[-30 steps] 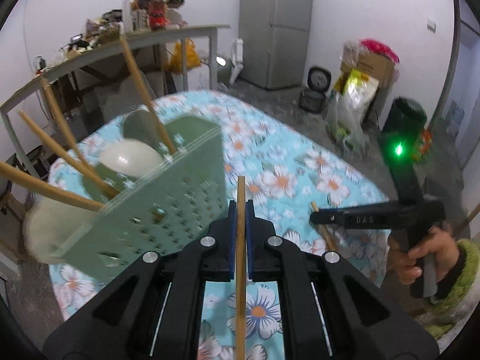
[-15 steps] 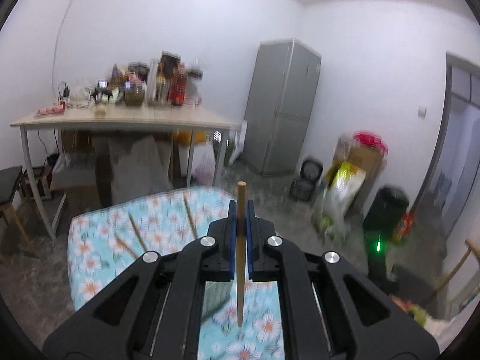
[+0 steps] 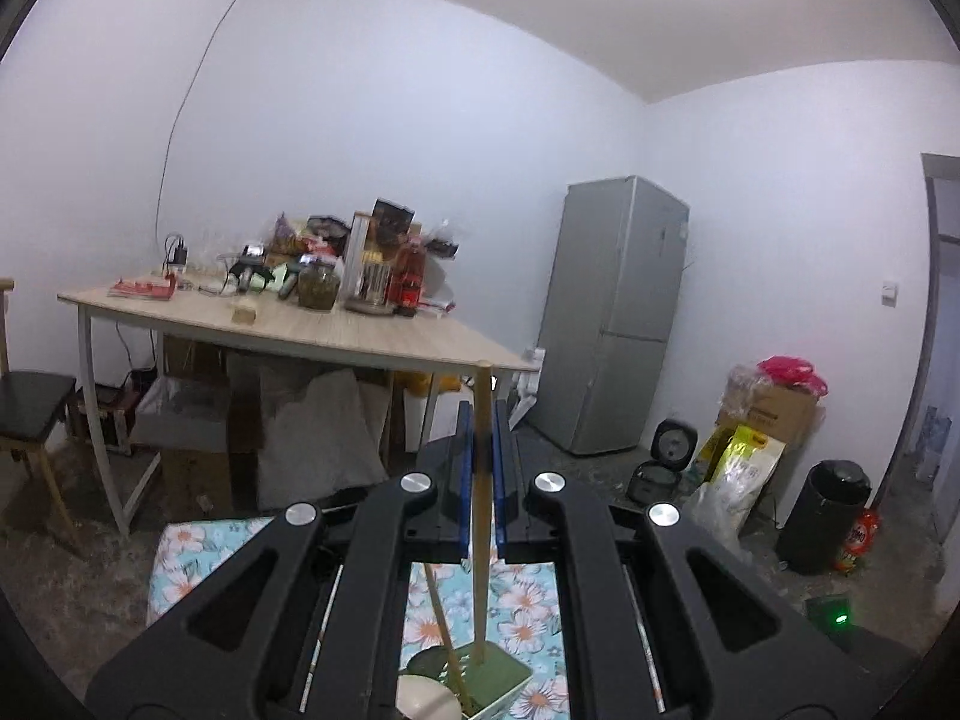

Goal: Organize utensils
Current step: 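Lift the chopstick into the holder with the left tool while the right tool carries its chopstick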

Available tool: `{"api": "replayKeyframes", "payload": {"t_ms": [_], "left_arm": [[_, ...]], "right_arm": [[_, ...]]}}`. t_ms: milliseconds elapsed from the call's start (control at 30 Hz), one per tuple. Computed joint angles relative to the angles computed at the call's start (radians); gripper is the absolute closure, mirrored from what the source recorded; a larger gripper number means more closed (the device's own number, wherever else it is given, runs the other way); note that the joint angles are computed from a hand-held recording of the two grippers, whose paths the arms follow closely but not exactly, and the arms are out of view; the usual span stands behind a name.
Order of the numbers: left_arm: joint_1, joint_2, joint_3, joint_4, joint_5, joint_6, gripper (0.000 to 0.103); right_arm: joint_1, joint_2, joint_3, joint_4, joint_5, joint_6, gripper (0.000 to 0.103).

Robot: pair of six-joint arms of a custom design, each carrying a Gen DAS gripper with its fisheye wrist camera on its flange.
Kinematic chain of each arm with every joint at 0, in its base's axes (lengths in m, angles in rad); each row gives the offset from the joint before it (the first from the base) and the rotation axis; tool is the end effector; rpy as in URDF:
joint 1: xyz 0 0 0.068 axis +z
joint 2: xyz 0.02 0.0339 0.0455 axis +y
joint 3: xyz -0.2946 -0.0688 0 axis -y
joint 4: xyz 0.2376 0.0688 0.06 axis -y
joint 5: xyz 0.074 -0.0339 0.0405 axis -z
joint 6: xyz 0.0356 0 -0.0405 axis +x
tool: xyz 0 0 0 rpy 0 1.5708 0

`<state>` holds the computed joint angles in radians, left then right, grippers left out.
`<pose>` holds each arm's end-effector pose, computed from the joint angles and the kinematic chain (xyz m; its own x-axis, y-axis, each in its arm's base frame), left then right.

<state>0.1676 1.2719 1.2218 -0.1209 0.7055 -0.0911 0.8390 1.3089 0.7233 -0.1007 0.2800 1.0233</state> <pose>0.2732 0.0228 0.4259 -0.2129 -0.1063 -0.9713 0.4857 0.8511 -0.1995 0.1801 0.1858 0.2482 -0.7089 0.4387 -0.5522 0.0637 0.8196 0.5694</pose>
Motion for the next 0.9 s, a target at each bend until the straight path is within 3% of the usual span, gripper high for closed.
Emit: {"api": "replayKeyframes", "payload": {"t_ms": [267, 567, 633, 900], "left_arm": [[-0.049, 0.079, -0.086, 0.082, -0.04, -0.01, 0.098], [-0.049, 0.133, -0.095, 0.004, -0.007, 0.036, 0.096], [-0.038, 0.131, -0.097, 0.0, 0.008, 0.037, 0.086], [0.023, 0.073, -0.117, -0.006, 0.083, 0.025, 0.067]], "right_arm": [[-0.012, 0.016, -0.004, 0.011, -0.021, 0.001, 0.097], [-0.016, 0.027, -0.003, 0.018, -0.03, 0.003, 0.097], [-0.016, 0.026, -0.004, 0.019, -0.031, 0.005, 0.097], [0.007, 0.008, 0.015, -0.013, 0.005, -0.001, 0.097]]}}
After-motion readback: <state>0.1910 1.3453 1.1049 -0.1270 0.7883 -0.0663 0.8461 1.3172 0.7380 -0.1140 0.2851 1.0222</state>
